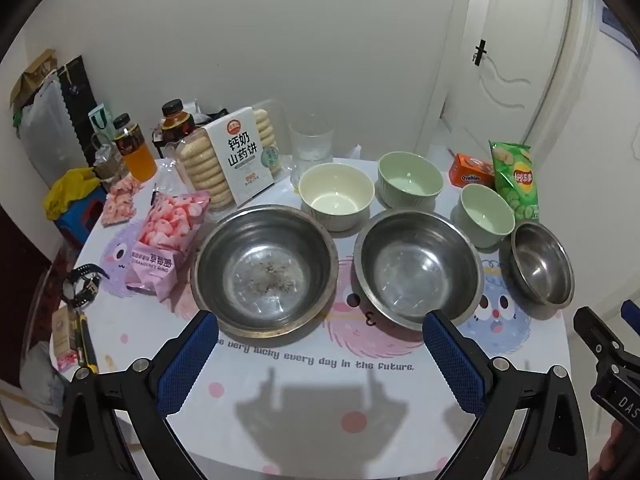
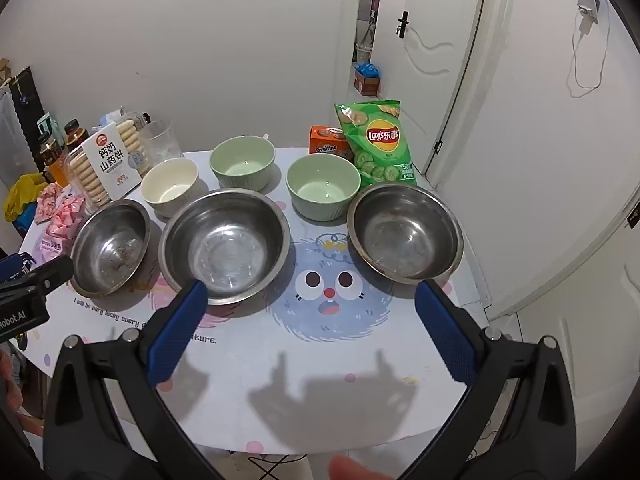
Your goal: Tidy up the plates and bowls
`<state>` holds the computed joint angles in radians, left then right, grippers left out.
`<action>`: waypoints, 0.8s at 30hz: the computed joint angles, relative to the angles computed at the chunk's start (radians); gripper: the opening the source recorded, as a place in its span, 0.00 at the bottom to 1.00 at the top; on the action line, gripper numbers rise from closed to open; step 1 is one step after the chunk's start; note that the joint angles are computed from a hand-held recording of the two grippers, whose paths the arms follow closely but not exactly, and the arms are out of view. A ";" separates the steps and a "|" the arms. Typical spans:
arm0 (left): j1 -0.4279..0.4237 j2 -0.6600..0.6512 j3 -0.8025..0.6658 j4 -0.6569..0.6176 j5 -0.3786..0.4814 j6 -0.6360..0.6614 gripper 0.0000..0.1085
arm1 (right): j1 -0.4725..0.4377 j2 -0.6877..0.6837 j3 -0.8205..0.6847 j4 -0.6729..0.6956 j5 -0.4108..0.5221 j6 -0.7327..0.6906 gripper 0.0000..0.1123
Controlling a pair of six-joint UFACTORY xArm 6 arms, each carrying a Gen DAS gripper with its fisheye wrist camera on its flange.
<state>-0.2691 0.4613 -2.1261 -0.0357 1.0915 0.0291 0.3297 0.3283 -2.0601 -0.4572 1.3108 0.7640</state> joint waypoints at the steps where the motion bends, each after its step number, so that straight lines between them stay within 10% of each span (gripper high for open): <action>1: -0.001 0.005 -0.006 0.000 -0.001 -0.001 0.95 | 0.000 0.005 -0.008 -0.001 0.003 -0.003 0.92; 24: 0.006 -0.028 0.053 -0.004 -0.070 0.003 0.95 | -0.005 0.066 -0.094 0.021 0.046 -0.034 0.92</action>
<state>-0.2636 0.4334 -2.0731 -0.0402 1.0218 0.0324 0.3242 0.3942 -2.1545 -0.4364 1.3567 0.7299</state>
